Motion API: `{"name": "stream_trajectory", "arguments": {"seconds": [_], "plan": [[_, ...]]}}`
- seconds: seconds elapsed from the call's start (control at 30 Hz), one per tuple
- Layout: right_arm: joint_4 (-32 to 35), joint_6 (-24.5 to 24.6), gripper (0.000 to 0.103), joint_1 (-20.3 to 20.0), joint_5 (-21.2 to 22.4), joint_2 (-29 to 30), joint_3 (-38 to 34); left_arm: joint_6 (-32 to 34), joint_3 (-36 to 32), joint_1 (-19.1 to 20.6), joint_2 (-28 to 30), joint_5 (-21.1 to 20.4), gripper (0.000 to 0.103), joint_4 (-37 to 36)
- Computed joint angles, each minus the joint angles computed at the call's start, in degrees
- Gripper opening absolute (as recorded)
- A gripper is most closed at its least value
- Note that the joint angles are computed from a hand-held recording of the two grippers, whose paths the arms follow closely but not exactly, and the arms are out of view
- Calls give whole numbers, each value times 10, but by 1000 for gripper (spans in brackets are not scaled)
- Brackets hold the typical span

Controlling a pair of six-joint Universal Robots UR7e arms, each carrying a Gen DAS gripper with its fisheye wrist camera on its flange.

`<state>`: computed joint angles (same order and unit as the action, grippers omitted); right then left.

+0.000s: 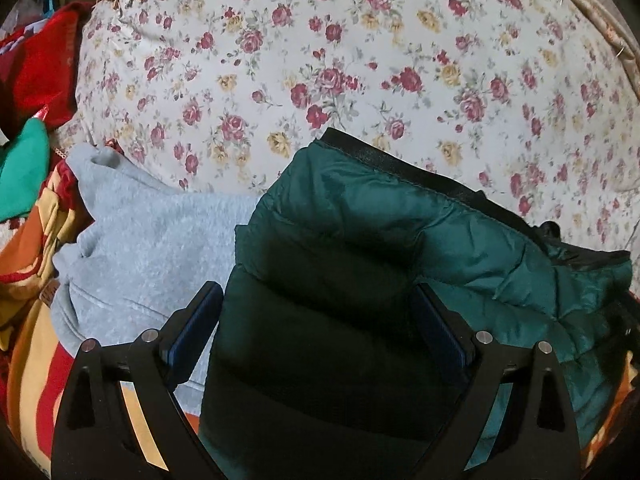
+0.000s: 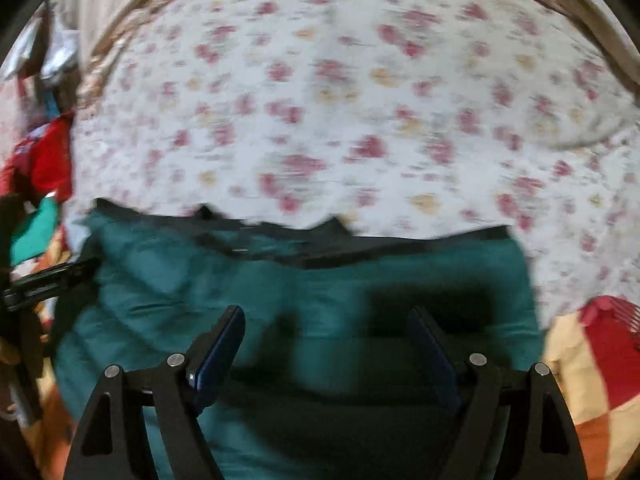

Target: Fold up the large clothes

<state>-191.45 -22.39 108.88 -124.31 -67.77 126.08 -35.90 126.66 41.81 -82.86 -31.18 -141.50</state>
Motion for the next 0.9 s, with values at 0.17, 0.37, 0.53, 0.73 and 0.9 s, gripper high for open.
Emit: {"name": "stream_trajectory", "arguments": {"seconds": [0.17,0.37,0.53,0.73,0.9], "plan": [[-17,24,81,-47,15,-3,-2,16,-9,14,17,-2,94,-8],[-62,50,82,-93,56,10,15,36,-14,30,36,-15,96,-42],[-34,62,82,-86,38,4,11,36,-13,31,45,-6,97,-51],[-36,80,82,-58,64,-55,54,34,-13,33,42,-14,97,-50],[-58,79,82,-70,47,-43,72,35,-11,34,44,-13,99,-59]]}}
